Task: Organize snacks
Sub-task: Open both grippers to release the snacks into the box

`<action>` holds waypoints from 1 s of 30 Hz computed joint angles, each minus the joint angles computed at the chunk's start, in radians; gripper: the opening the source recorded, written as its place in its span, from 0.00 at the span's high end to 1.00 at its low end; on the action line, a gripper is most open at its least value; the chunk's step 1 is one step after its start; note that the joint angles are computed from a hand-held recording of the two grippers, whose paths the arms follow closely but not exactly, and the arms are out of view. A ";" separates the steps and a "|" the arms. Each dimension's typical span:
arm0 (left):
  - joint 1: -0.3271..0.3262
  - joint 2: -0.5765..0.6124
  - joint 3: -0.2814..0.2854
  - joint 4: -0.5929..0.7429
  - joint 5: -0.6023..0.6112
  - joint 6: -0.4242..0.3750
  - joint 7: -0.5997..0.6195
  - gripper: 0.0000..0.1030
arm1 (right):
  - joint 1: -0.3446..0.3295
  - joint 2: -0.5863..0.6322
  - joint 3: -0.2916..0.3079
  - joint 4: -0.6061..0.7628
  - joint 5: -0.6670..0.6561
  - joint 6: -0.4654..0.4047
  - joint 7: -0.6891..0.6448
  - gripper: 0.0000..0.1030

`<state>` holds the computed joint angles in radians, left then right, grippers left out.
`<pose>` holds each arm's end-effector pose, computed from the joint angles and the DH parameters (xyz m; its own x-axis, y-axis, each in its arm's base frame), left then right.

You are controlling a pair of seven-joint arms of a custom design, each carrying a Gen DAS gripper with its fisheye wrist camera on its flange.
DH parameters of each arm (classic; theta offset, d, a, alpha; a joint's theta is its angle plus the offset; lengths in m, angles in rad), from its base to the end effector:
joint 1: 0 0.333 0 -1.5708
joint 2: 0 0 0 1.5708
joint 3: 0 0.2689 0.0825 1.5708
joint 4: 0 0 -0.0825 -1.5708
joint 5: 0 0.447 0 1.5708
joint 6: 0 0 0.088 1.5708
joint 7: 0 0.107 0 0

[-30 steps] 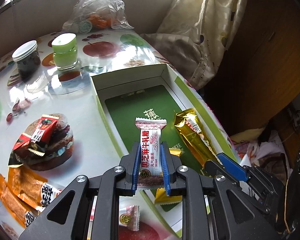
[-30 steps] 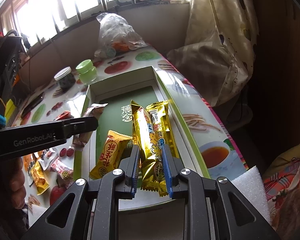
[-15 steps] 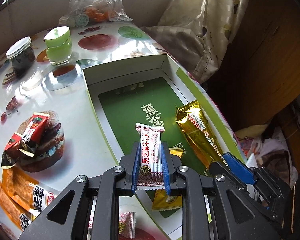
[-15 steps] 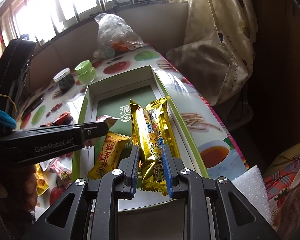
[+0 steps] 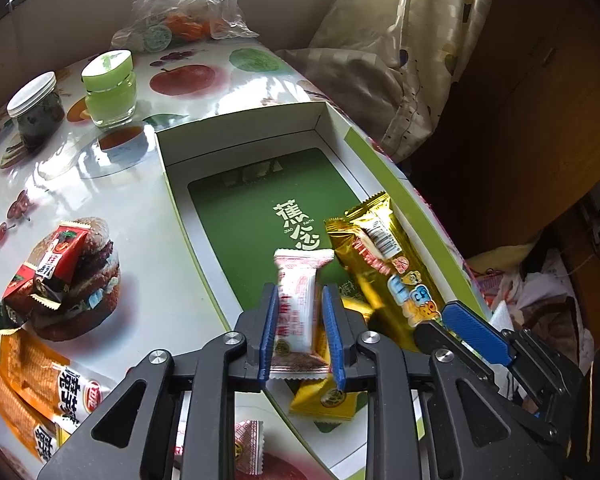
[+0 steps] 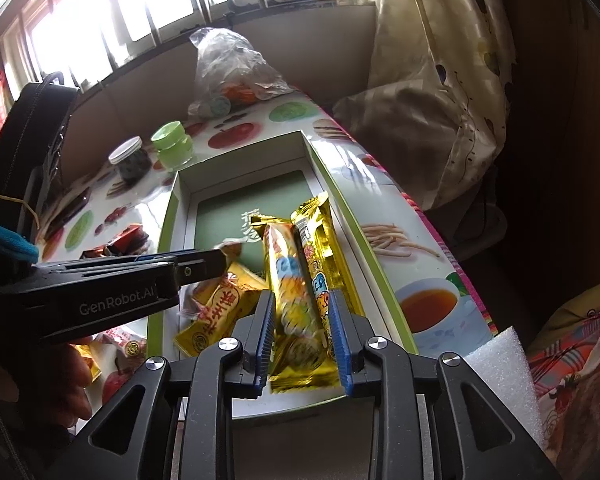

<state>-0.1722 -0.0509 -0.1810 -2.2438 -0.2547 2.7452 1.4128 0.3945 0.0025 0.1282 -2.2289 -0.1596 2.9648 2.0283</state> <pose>0.5761 -0.2019 0.3659 -0.0592 -0.9604 0.2723 -0.8820 -0.0774 -0.4648 0.5346 0.3205 0.3713 0.2711 -0.9458 -0.1790 -0.7566 -0.0944 -0.6470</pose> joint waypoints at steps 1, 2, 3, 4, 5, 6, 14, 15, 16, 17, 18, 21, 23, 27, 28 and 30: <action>-0.003 -0.001 0.001 -0.001 -0.023 0.003 0.020 0.69 | 0.000 -0.001 0.000 -0.001 0.006 0.000 -0.005 0.73; -0.005 -0.004 0.002 -0.003 -0.038 0.005 0.032 0.68 | 0.001 -0.004 0.000 -0.004 0.011 0.002 -0.008 0.73; -0.005 -0.007 0.000 -0.005 -0.030 0.008 0.026 0.65 | 0.000 -0.006 0.000 -0.004 -0.001 0.002 0.004 0.73; -0.005 -0.010 -0.001 -0.006 -0.017 0.008 0.017 0.64 | 0.000 -0.008 0.000 -0.005 -0.016 0.002 0.018 0.72; -0.005 -0.013 -0.002 -0.009 -0.009 0.008 0.008 0.64 | -0.001 -0.011 0.000 -0.008 -0.015 0.005 0.016 0.72; -0.005 -0.018 -0.003 -0.013 -0.003 0.009 0.002 0.64 | -0.001 -0.014 0.001 -0.010 -0.013 0.007 0.015 0.71; -0.011 -0.093 -0.002 -0.081 0.048 0.039 -0.040 0.63 | -0.008 -0.045 0.008 -0.034 -0.061 0.016 0.059 0.66; -0.013 -0.103 0.000 -0.090 0.051 0.043 -0.043 0.63 | -0.010 -0.049 0.011 -0.038 -0.072 0.017 0.068 0.64; -0.011 -0.116 -0.002 -0.101 0.064 0.046 -0.057 0.63 | -0.012 -0.054 0.013 -0.040 -0.084 0.016 0.078 0.63; -0.006 -0.135 -0.007 -0.119 0.093 0.052 -0.082 0.63 | -0.013 -0.060 0.016 -0.045 -0.096 0.016 0.089 0.63; -0.006 -0.148 -0.007 -0.131 0.104 0.058 -0.092 0.63 | -0.015 -0.066 0.019 -0.050 -0.104 0.017 0.097 0.62; -0.012 -0.197 0.002 -0.178 0.114 0.071 -0.111 0.63 | -0.020 -0.081 0.028 -0.060 -0.133 0.020 0.121 0.61; -0.015 -0.225 0.007 -0.204 0.116 0.078 -0.118 0.63 | -0.023 -0.089 0.034 -0.065 -0.148 0.023 0.133 0.60; 0.019 -0.296 -0.017 -0.268 0.188 0.081 -0.207 0.63 | -0.021 -0.098 0.044 -0.069 -0.160 0.025 0.141 0.60; 0.015 -0.310 -0.011 -0.280 0.187 0.082 -0.214 0.63 | -0.022 -0.099 0.047 -0.068 -0.165 0.026 0.144 0.60; 0.007 -0.339 0.004 -0.309 0.182 0.093 -0.218 0.63 | -0.015 -0.100 0.048 -0.067 -0.157 0.028 0.133 0.60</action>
